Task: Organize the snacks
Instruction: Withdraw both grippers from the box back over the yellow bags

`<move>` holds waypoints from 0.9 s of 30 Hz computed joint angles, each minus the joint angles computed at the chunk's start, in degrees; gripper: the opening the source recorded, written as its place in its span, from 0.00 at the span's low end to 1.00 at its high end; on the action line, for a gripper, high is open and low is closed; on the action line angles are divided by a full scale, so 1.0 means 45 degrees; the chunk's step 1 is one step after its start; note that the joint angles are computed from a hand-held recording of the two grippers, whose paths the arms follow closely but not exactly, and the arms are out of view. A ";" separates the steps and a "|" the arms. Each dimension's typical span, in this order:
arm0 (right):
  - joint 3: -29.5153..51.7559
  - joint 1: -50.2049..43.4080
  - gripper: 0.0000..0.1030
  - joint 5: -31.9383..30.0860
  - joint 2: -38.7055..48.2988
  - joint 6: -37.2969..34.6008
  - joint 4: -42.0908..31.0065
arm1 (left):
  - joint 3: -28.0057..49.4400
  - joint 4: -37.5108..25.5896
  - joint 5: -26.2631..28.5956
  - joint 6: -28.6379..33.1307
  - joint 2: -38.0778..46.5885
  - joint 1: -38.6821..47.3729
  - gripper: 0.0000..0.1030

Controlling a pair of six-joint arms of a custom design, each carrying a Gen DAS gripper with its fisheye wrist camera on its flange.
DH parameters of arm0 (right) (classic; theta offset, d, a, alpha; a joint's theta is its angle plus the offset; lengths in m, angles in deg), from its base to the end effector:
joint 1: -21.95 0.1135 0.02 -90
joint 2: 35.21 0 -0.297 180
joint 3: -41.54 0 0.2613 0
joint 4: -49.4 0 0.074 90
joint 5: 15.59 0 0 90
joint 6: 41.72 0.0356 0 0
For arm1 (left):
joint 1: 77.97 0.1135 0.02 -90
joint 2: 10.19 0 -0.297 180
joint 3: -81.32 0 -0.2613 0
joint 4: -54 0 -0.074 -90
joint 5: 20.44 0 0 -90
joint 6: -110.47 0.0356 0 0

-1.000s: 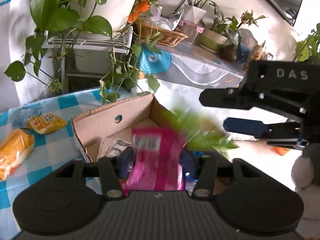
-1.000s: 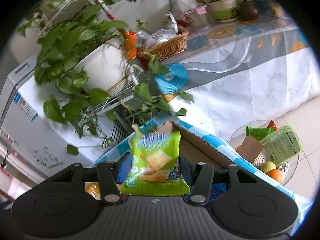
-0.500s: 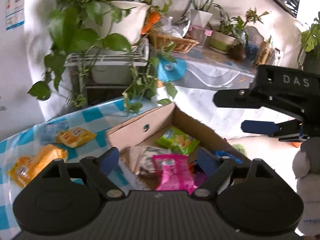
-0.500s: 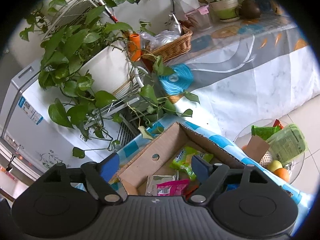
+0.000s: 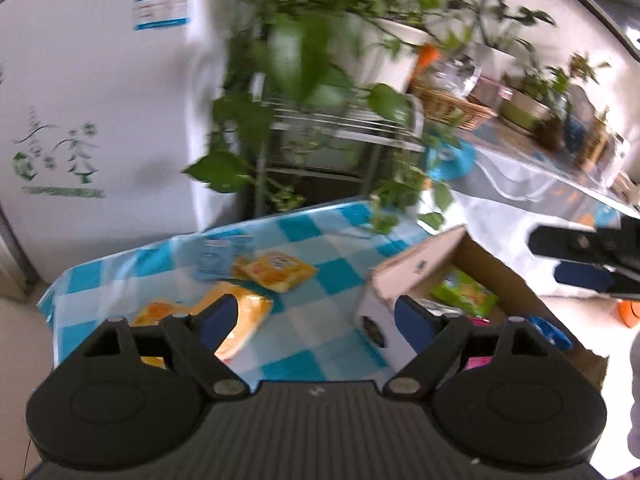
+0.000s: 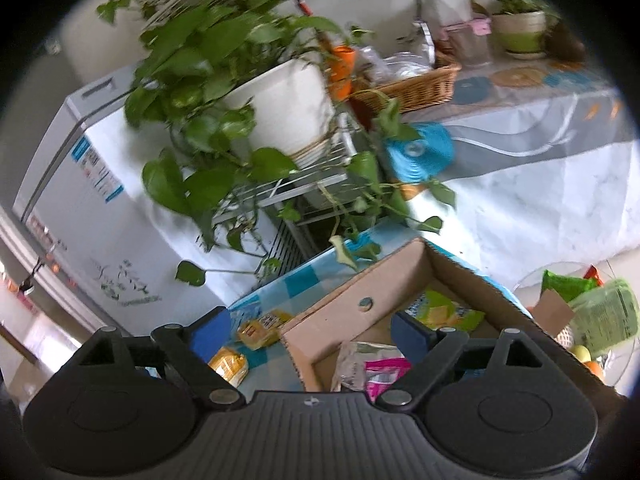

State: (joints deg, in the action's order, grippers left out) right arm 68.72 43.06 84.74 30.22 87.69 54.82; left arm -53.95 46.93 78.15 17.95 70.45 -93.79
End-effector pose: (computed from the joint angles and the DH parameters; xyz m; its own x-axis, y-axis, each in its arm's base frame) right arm 0.1826 0.0637 0.1627 -0.5265 0.4663 -0.7109 0.1559 0.8750 0.4584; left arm 0.2518 -0.0769 0.1788 -0.6718 0.1452 -0.7264 0.3455 0.9288 -0.1339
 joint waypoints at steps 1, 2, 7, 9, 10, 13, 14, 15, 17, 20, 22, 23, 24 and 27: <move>0.0071 0.0185 0.89 0.0098 0.0137 -0.0051 0.0036 | 0.0070 -0.0040 0.0097 0.0137 0.0084 0.0267 0.83; 0.0161 0.0359 0.89 0.0185 0.0328 -0.0130 0.0089 | 0.0112 -0.0067 0.0201 0.0277 0.0141 0.0520 0.83; 0.0630 0.1070 0.89 0.0581 0.1196 -0.0265 0.0091 | 0.0399 -0.0095 0.0874 0.0973 0.0717 0.1934 0.83; 0.0743 0.1283 0.89 0.0662 0.1460 -0.0195 0.0109 | 0.0430 0.0130 0.0966 0.1362 0.1002 0.2250 0.83; 0.0825 0.1362 0.89 0.0670 0.1613 -0.0180 0.0123 | 0.0450 0.0218 0.1047 0.1612 0.1157 0.2399 0.83; 0.1044 0.1655 0.89 0.0786 0.2049 -0.0146 0.0156 | 0.0511 0.0509 0.1338 0.2284 0.1741 0.2649 0.83; 0.1118 0.1750 0.89 0.0831 0.2178 -0.0151 0.0152 | 0.0501 0.0652 0.1331 0.2490 0.1925 0.2666 0.83; 0.1205 0.1866 0.89 0.0880 0.2332 -0.0163 0.0157 | 0.0485 0.0839 0.1284 0.2699 0.2133 0.2652 0.83; 0.1360 0.2074 0.89 0.0970 0.2595 -0.0182 0.0149 | 0.0611 0.1017 0.1494 0.3114 0.2672 0.2690 0.83; 0.1671 0.2304 0.89 0.1029 0.3095 -0.0260 0.0155 | 0.0963 0.1092 0.1670 0.3279 0.3494 0.2682 0.83; 0.1897 0.2397 0.89 0.1033 0.3435 -0.0287 0.0109 | 0.1228 0.1149 0.1612 0.3423 0.4037 0.2554 0.83; 0.2009 0.2430 0.89 0.1018 0.3616 -0.0273 0.0112 | 0.1339 0.1234 0.1485 0.3546 0.4318 0.2433 0.83; 0.2112 0.2458 0.89 0.1007 0.3775 -0.0241 0.0115 | 0.1433 0.1346 0.1329 0.3701 0.4594 0.2293 0.83; 0.2432 0.2545 0.89 0.0929 0.4278 -0.0201 0.0161 | 0.1852 0.1194 0.1242 0.3972 0.5291 0.2104 0.83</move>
